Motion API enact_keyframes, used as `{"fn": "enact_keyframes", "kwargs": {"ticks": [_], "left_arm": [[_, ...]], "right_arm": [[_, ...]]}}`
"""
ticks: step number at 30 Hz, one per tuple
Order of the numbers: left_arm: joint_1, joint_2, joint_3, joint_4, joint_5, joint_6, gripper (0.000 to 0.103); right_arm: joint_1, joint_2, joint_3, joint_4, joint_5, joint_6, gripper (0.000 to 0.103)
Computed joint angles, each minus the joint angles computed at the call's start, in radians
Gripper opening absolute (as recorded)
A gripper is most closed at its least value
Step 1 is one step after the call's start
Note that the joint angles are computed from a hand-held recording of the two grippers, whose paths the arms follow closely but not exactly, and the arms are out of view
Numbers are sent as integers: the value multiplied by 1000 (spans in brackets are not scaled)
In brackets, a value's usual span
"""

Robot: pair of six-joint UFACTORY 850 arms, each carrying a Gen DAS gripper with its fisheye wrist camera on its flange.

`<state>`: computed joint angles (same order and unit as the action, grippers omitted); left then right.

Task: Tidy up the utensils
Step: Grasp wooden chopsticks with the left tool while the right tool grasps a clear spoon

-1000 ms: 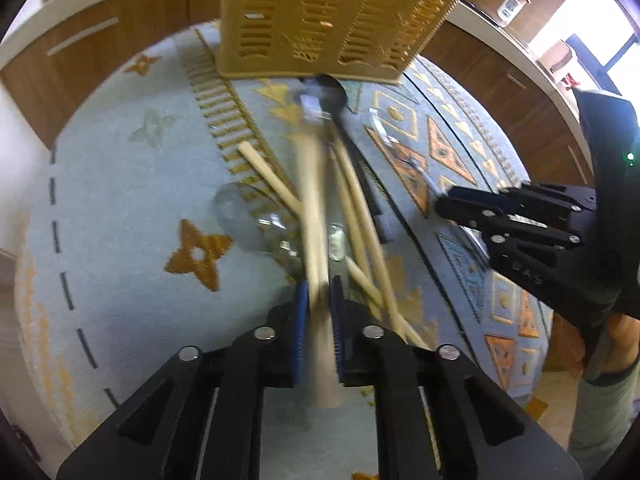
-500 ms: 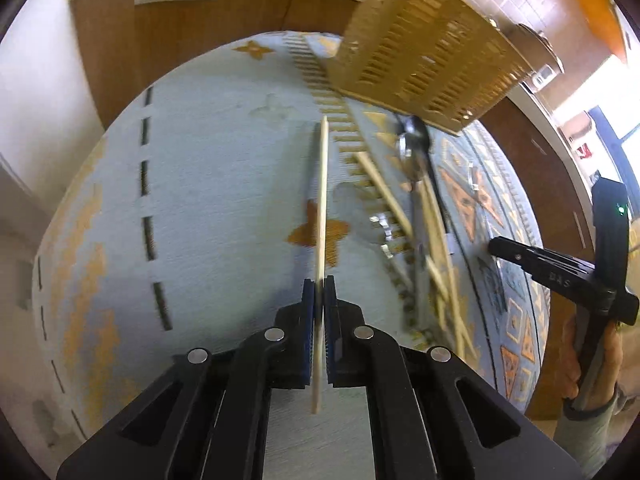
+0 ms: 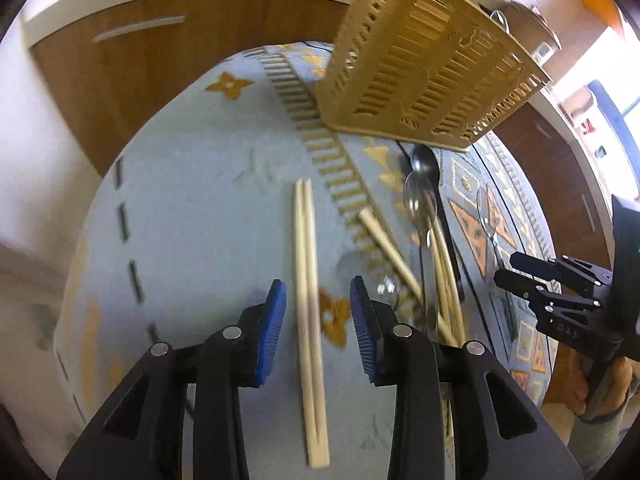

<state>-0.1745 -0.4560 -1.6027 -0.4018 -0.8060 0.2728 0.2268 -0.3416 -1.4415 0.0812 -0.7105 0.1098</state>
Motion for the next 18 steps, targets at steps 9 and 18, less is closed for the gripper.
{"fn": "enact_keyframes", "kwargs": {"ticks": [9, 18], "left_arm": [[-52, -142, -208, 193, -137, -88, 31], [-73, -192, -291, 305, -169, -128, 11]], "right_arm": [[-43, -152, -204, 87, -119, -35, 39], [5, -240, -325, -50, -149, 24, 30]]}}
